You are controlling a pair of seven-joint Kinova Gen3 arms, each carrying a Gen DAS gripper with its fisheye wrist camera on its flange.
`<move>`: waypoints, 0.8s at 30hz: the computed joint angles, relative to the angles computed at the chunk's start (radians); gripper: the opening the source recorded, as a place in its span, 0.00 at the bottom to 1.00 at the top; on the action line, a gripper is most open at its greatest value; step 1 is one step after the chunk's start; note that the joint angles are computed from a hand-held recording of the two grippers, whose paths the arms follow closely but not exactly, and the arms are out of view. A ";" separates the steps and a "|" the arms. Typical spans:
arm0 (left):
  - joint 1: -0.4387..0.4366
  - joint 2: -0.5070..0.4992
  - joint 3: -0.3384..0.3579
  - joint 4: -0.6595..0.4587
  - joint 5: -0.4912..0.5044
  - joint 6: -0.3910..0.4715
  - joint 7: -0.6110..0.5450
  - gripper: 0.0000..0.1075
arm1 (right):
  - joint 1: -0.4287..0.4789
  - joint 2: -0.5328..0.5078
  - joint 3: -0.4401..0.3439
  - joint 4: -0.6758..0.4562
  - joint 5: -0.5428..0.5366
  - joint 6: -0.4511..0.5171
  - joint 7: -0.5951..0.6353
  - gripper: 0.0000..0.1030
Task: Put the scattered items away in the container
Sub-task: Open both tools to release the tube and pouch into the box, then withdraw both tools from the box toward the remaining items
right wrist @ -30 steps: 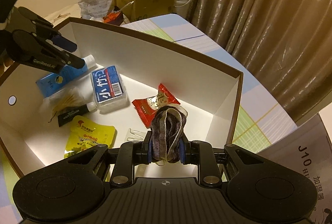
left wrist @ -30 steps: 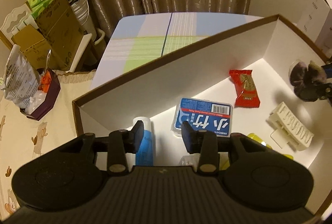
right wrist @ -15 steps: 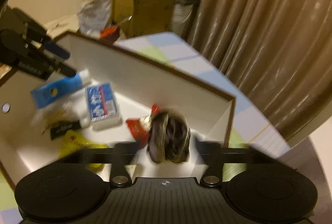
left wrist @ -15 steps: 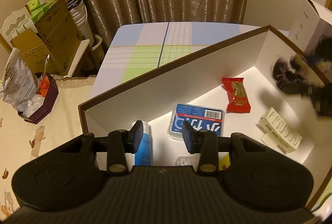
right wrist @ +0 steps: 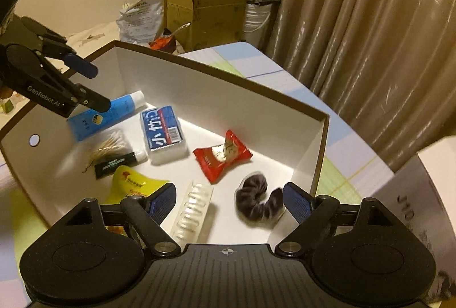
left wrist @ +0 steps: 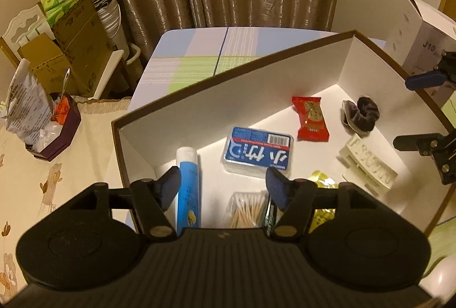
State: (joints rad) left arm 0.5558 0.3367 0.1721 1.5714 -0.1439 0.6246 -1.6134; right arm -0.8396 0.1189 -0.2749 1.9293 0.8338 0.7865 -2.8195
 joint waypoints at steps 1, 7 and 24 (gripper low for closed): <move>0.000 -0.008 0.001 0.007 0.002 0.002 0.001 0.64 | -0.002 -0.005 -0.002 0.001 -0.005 0.003 -0.005 0.85; -0.009 -0.068 0.019 0.057 0.028 0.006 -0.006 0.79 | -0.039 -0.037 -0.035 0.018 0.034 0.047 -0.101 1.00; -0.013 -0.237 0.059 0.179 0.020 0.017 0.071 0.92 | -0.142 -0.055 -0.124 -0.043 0.036 0.241 -0.221 1.00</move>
State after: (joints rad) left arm 0.5433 0.1000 0.2316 1.7499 -0.1240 0.6419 -1.5422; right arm -0.9815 0.0636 -0.3991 1.8866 0.8699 1.0272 -3.0403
